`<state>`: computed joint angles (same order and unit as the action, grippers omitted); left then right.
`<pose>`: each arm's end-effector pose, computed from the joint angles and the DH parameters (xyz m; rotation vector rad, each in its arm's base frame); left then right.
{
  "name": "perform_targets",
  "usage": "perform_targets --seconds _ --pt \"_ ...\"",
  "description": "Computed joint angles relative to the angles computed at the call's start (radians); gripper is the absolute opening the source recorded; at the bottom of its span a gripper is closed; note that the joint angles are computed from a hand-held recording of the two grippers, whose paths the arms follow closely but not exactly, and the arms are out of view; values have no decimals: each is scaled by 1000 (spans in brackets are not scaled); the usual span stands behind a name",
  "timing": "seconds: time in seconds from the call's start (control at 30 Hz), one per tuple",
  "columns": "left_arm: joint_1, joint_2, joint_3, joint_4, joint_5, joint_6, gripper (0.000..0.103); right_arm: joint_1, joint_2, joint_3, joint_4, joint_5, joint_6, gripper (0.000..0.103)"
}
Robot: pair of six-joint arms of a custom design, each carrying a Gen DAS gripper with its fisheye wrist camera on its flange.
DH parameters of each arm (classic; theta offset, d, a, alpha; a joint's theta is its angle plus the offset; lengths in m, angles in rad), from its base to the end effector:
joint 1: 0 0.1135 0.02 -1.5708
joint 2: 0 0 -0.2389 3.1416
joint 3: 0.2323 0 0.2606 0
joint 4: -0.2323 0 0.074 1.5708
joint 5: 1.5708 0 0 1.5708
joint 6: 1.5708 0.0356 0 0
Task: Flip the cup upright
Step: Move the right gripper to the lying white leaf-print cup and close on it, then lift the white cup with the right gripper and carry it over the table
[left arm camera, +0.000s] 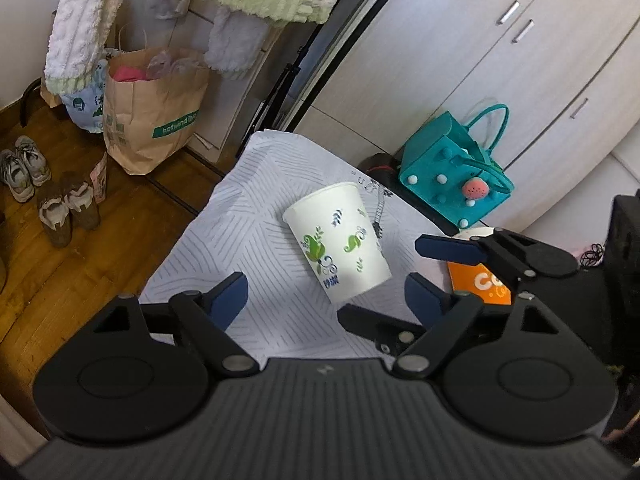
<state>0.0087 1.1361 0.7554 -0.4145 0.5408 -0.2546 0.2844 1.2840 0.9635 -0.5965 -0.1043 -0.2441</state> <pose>0.2505 -0.0162 0.2170 -0.0443 2.3463 -0.7583 0.2663 0.0817 0.2328 -0.6918 2.3884 0.1467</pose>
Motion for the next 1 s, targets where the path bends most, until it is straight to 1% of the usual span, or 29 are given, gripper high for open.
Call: perform_targets --seconds 0.17,0.2,0.27,0.3,0.37,0.47,0.57,0.67,0.77,1.0 --pt "7 23 14 4 -1 0 85 -17 88 39 16 -6 -3 94" --pt "9 21 14 3 -1 -2 85 -18 103 48 14 -8 -3 90" --pt "13 23 15 3 -1 -11 85 -15 149 80 -7 -10 7 79" --pt "16 26 18 3 0 -15 85 -12 167 92 -18 -2 21 66" --pt "17 22 15 0 -2 -20 85 -8 166 81 -13 15 37 64" --pt "13 10 11 -14 7 -7 85 -15 104 40 -16 1 72 64" --pt "-3 -7 8 -30 10 1 85 -26 3 2 -56 3 94 64" --pt "-30 -36 0 -61 29 0 85 -32 -109 -24 -155 17 98 64" --pt "-76 -80 -17 -81 9 -18 85 -27 -203 -51 -235 56 82 64" --pt "-199 -237 -58 -158 -27 -63 85 -57 -431 -105 -454 84 91 64"
